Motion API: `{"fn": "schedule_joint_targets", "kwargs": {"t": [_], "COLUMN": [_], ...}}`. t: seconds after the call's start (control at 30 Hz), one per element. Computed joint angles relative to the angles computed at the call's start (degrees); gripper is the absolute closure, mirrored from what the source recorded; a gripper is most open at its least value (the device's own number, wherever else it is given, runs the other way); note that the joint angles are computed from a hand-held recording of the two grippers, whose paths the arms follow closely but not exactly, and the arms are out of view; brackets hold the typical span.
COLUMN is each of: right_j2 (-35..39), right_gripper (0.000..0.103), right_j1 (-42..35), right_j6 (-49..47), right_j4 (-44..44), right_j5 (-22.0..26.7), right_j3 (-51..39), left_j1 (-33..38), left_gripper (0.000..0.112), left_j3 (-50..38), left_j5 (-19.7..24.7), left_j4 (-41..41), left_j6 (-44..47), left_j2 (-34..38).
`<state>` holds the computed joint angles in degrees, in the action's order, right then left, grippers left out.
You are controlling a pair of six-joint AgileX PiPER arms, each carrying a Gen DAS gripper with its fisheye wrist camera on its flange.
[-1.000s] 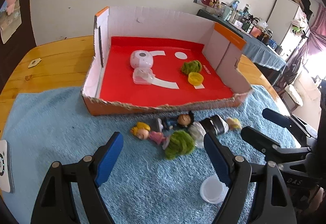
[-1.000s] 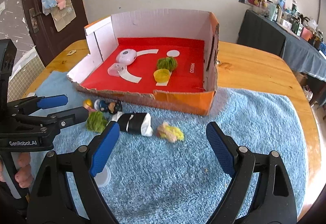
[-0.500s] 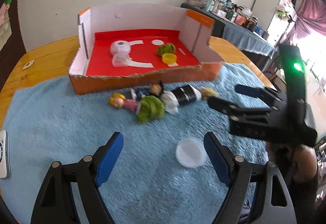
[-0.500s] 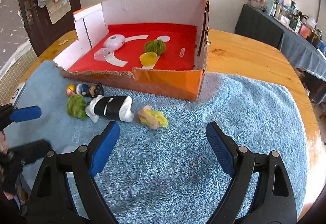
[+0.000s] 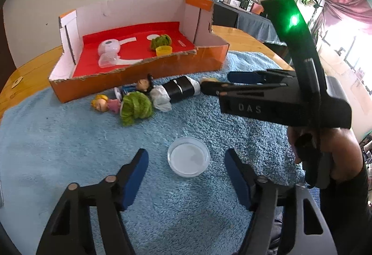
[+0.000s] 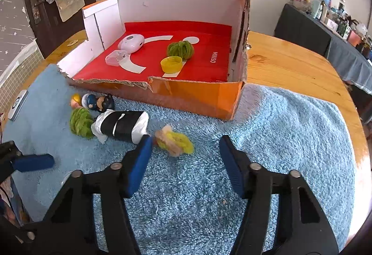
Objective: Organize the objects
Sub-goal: 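Grasp the white round lid with the left gripper while the right gripper grasps the yellow-haired doll, then carry the white lid and yellow-haired doll into the red-lined box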
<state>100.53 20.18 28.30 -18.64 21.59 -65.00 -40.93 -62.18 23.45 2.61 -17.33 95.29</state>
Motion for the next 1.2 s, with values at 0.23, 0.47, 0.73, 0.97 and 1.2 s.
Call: {"fn": "schedule_joint_targets", "kwargs": {"t": [0.23, 0.47, 0.73, 0.97, 1.2], "right_j2": [0.6, -0.3, -3.3, -4.8, -5.6], "right_gripper": [0.072, 0.074, 0.074, 0.074, 0.074], "right_j1": [-0.4, 0.2, 2.0, 3.0, 3.8], "right_j6": [-5.0, -3.1, -0.7, -0.6, 0.6], "right_j4": [5.5, 4.0, 2.5, 3.0, 2.3], "right_j5": [-0.1, -0.4, -0.7, -0.6, -0.5], "right_j3": [-0.4, 0.1, 1.3, 1.1, 1.1], "left_j1": [0.0, 1.1, 2.6, 7.0, 10.2], "left_gripper": [0.058, 0.07, 0.07, 0.07, 0.07], "left_j3": [1.5, 3.3, 3.4, 3.0, 2.4], "left_j5": [-2.0, -4.4, -4.8, -4.2, -3.8], "left_j4": [0.0, -0.8, -1.2, -9.5, -13.3], "left_j6": [-0.2, 0.6, 1.6, 9.5, 13.3], "left_j2": [1.0, 0.3, -1.7, -2.9, -3.4]}}
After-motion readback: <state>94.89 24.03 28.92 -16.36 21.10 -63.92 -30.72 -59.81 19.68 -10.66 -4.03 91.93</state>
